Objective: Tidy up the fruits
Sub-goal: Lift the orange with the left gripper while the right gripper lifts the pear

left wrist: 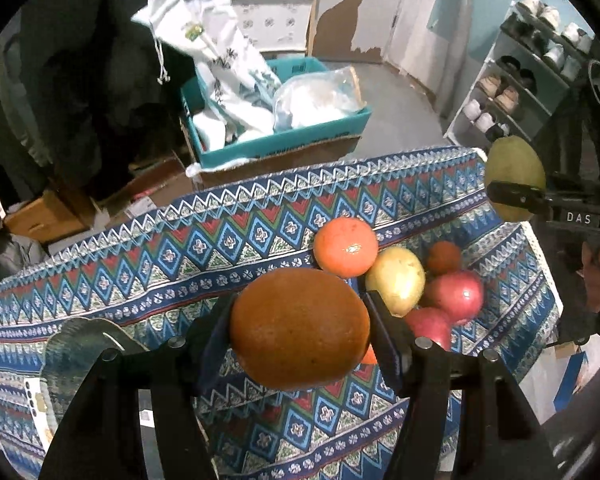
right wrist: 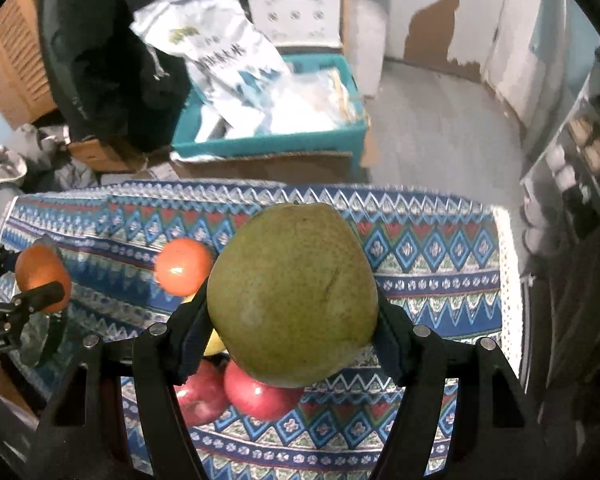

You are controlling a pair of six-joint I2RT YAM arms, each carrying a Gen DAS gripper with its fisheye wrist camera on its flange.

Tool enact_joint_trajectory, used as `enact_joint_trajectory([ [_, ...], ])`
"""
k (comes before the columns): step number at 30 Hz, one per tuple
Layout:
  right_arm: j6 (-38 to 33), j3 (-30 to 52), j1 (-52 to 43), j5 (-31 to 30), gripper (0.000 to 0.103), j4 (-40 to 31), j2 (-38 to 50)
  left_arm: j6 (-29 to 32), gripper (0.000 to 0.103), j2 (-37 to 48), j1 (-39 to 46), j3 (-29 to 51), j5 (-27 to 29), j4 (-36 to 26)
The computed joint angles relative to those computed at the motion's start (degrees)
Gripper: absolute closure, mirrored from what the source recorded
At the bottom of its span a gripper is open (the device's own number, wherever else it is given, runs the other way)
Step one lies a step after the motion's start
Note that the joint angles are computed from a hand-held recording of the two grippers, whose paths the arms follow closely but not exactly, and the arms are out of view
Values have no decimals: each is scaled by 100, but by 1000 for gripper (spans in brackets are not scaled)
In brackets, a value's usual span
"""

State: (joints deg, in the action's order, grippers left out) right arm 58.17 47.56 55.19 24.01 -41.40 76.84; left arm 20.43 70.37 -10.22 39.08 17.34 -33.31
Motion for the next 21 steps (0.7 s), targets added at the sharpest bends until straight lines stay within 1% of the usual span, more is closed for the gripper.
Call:
enact_joint_trajectory([
  [4,138,397,373,274,33,-283,52,163,38,-488,152,27,52,-294],
  [12,281,1214,980,716,33,-609,365,510,38,-1214,641,221,491,-1026],
  [17,250,1680,1275,937,33,-712,645,900,38,-1548,1157,384,847,-1551],
  [21,168,2054,1439,1022,33,-740,879,1350,38,-1673,1694,531,1129,-1954],
])
